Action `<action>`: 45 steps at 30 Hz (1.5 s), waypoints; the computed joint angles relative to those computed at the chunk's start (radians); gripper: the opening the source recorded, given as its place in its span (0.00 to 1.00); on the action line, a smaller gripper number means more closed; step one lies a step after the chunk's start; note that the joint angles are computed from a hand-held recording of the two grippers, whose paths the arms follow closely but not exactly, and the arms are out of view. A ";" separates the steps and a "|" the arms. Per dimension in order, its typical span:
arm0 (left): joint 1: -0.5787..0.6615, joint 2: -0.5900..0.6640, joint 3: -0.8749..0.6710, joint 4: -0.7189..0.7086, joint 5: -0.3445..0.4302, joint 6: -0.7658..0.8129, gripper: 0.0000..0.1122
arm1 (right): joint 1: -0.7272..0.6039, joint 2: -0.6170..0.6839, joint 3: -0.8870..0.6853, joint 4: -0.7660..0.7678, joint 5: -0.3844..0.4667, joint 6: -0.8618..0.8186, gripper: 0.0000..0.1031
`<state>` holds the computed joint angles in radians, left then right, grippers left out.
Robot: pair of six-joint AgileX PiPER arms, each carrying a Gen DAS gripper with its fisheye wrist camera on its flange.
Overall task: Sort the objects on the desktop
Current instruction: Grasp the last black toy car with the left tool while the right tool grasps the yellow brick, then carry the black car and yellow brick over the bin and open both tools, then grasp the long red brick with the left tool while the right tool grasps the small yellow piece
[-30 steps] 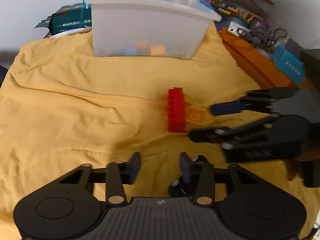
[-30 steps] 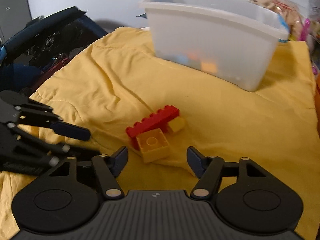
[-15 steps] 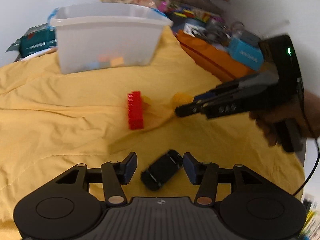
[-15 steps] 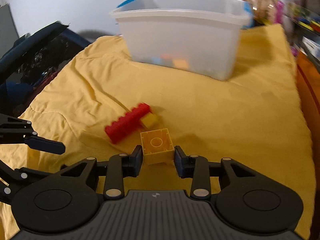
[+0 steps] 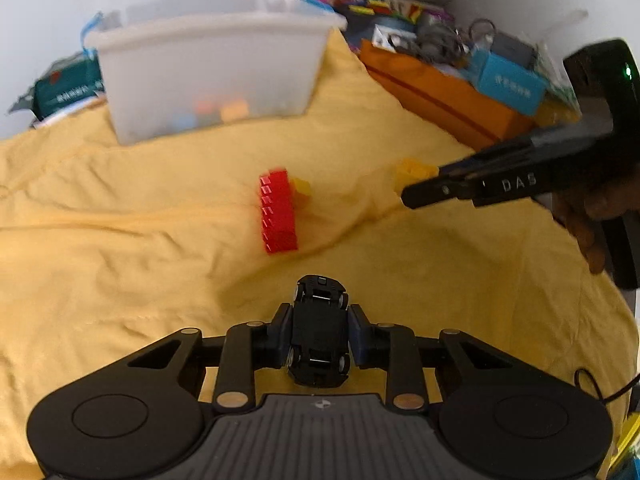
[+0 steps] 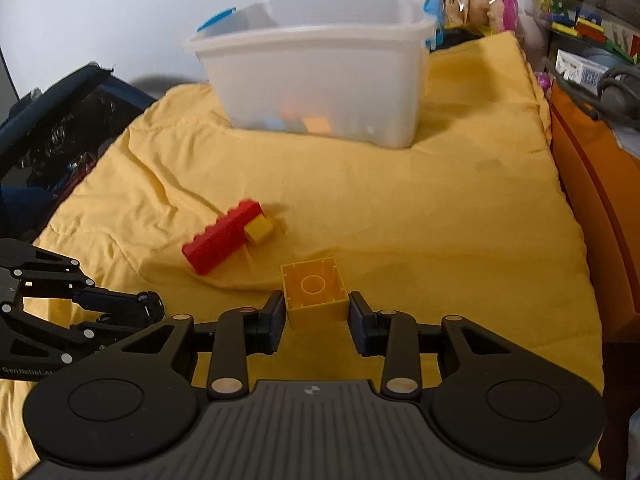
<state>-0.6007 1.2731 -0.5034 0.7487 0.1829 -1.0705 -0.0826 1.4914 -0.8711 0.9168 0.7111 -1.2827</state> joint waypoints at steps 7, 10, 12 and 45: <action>0.173 -0.084 -0.169 -0.321 0.073 0.353 0.29 | 0.047 0.022 -0.193 0.058 0.042 0.107 0.36; 0.303 -0.027 -0.330 -0.557 0.095 0.634 0.29 | 0.096 0.091 -0.381 0.021 0.042 0.225 0.36; 0.373 0.038 -0.459 -0.632 0.132 0.734 0.29 | 0.126 0.152 -0.512 -0.037 0.049 0.325 0.36; 0.132 0.195 -0.264 -0.355 0.065 0.386 0.62 | 0.049 0.089 -0.148 -0.013 -0.037 0.014 0.60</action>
<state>-0.4684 1.4681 -0.7677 0.3932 0.2481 -0.6848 -0.0337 1.5801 -1.0192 0.9039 0.6737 -1.2687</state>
